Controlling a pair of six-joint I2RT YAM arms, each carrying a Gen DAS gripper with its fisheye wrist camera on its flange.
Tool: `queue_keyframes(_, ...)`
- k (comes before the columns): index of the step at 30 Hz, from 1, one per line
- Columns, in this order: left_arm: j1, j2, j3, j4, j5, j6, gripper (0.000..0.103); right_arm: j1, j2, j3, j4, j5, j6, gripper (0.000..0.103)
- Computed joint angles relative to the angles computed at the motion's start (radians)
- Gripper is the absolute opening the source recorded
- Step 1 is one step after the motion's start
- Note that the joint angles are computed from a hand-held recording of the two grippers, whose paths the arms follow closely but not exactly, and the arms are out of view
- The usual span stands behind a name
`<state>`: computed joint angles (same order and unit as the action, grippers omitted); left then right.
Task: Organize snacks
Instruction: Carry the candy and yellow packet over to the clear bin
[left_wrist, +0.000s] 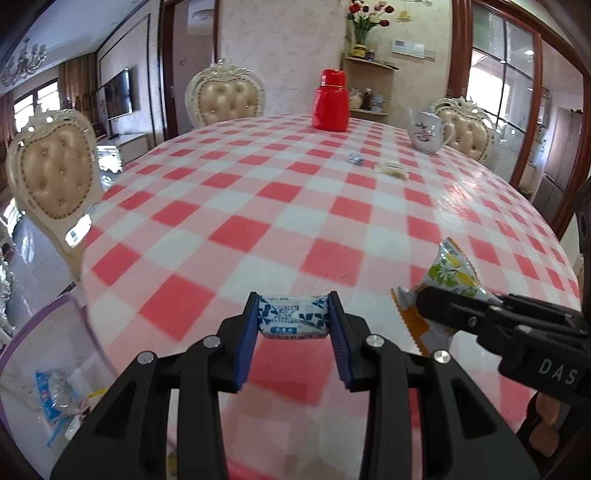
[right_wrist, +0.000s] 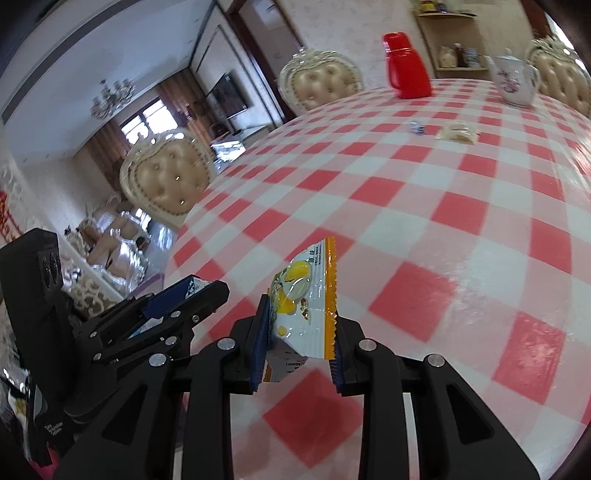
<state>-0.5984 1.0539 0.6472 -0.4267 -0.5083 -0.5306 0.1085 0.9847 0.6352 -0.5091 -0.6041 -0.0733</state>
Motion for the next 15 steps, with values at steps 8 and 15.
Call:
queue_keyframes(8, 0.121, -0.231, -0.099, -0.126, 0.035, 0.025, 0.036, 0.245, -0.025, -0.023, 0.043, 0.086, 0.086, 0.028)
queue_keyframes(15, 0.335, -0.394, -0.142, -0.21, 0.123, 0.119, 0.037, 0.561, -0.019, -0.014, 0.087, 0.272, 0.165, 0.028)
